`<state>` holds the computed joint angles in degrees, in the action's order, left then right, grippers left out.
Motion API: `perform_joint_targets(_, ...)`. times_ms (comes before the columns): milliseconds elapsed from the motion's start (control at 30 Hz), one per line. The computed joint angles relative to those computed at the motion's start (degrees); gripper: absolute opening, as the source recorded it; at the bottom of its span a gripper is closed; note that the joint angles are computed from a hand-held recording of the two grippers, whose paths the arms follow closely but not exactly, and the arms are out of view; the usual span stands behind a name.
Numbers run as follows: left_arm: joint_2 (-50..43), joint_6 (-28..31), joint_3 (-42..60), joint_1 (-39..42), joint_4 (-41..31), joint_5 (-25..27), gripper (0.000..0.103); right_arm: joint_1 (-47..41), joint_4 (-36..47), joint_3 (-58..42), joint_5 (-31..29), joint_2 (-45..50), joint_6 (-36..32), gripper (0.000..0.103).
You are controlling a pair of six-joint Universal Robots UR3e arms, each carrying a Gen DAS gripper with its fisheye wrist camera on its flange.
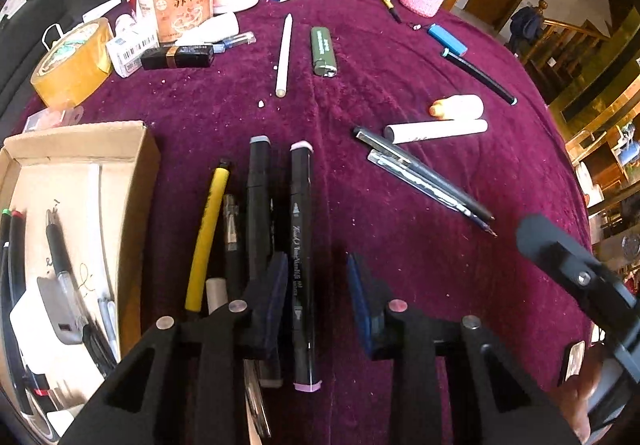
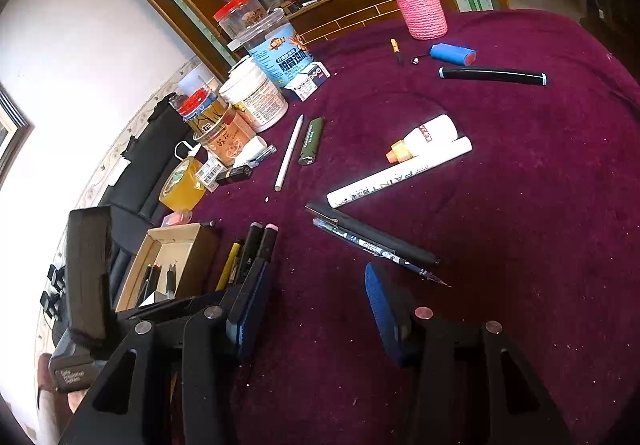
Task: Organize rigid objects
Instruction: 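Withdraw both grippers and grasp another black marker with the left gripper, then grasp the clear blue-ink pen with the right gripper while the left gripper holds the marker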
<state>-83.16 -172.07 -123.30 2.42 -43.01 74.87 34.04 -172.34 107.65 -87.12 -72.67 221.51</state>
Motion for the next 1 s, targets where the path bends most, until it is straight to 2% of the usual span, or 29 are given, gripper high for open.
perform_joint_targets(133,-1.9,-1.4,-0.2,-2.1,2.8,3.3,0.022,-0.2,0.2,0.1,0.0,0.2,0.0,0.054)
perform_joint_targets(267,-0.7,-1.1,-2.0,-1.5,4.3,2.9,0.018,-0.8,0.2,0.2,0.6,0.6,-0.4,0.054)
perform_joint_targets(300,0.5,-0.7,-2.7,-0.5,3.6,1.9,0.014,-0.9,0.3,0.3,0.8,0.7,-0.5,0.054)
perform_joint_targets(467,13.2,4.9,-8.1,7.3,-5.7,-6.4,0.014,-1.7,0.8,0.1,0.5,1.8,-1.2,0.053)
perform_joint_targets(533,19.9,9.4,-10.0,12.6,-13.9,-11.3,0.014,-1.7,1.1,-0.6,-0.2,2.6,-1.6,0.053)
perform_joint_targets(567,24.2,13.6,-10.5,16.8,-21.3,-14.8,0.014,-1.5,1.4,-1.2,-1.0,3.2,-2.1,0.053)
perform_joint_targets(700,34.6,26.1,-10.0,28.3,-43.3,-21.3,0.014,0.2,1.9,-4.0,-4.4,5.2,-4.8,0.053)
perform_joint_targets(733,37.1,29.8,-9.4,31.2,-49.1,-22.2,0.014,0.8,2.3,-4.8,-5.8,5.8,-5.4,0.053)
perform_joint_targets(867,42.8,40.4,-7.0,39.2,-64.6,-23.3,0.014,3.9,8.2,-11.5,-12.1,9.6,-9.1,0.053)
perform_joint_targets(1000,44.7,46.2,-5.8,43.1,-71.7,-22.7,0.014,4.6,11.8,-15.7,-14.3,13.0,-11.8,0.053)
